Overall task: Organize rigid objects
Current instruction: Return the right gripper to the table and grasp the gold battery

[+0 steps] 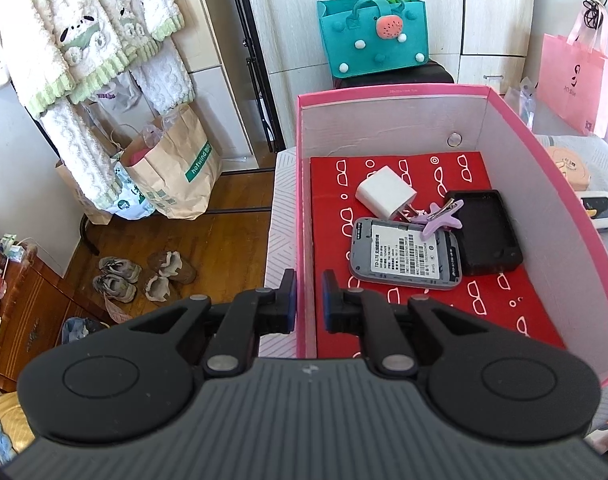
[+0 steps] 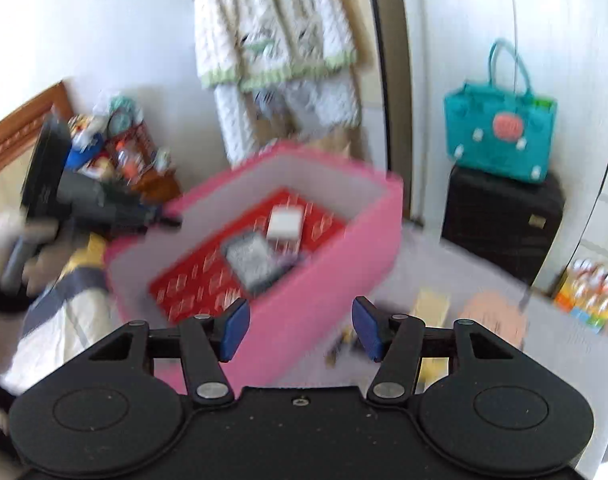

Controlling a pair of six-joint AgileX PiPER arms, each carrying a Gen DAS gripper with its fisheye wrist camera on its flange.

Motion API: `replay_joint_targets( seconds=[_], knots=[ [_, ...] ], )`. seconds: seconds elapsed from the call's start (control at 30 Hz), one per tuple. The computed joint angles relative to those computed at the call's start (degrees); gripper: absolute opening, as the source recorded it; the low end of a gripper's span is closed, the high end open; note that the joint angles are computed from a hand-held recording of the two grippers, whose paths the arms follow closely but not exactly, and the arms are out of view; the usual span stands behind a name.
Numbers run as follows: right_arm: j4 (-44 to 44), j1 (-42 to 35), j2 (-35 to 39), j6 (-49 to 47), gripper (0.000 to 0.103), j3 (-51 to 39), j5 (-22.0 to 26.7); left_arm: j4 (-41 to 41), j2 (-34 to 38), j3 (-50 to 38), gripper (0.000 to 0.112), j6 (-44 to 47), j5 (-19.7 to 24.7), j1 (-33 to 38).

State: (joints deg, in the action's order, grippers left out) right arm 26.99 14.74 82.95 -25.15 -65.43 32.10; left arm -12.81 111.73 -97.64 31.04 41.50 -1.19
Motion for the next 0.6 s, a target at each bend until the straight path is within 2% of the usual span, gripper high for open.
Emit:
replay_joint_targets(
  seconds=[0.07,0.2,0.3,0.4,0.5,0.53,0.6],
  knots=[
    [2.58,-1.30,-1.41,-3.26,0.062,4.39,-0.45,0.36,-0.17,0.39,0.010,-0.36,-0.40,-0.17],
    [1.55,-1.24,-3.02,-1.98,0.061,11.70,-3.59,0.61,-0.70,1.77,0.010,-1.31,-1.81,-0.45],
    [7.09,-1.89,-4.42,-8.20,0.060,16.53,-4.36,1.47,-1.16,2.81,0.010,-2.44,-2.96,-0.87],
    [6.70,-0.34,-4.27,-8.71,0.052,19.17,-6.20,2.86,-1.46,3.59,0.010,-3.38,-3.91,-1.40],
    [-1.03,2.29,-3.17,-1.51,0.035,20.29,-8.33,3.47,-1.34,3.05,0.010,-3.84,-3.27,-1.51],
    [-5.04,3.27,-2.92,2.27,0.025,20.53,-9.12,3.70,-1.30,2.97,0.010,-3.89,-3.18,-1.56],
    [-11.17,4.66,-3.04,7.27,0.014,20.86,-9.17,4.23,-1.27,2.83,0.010,-3.90,-3.11,-1.70]
  ],
)
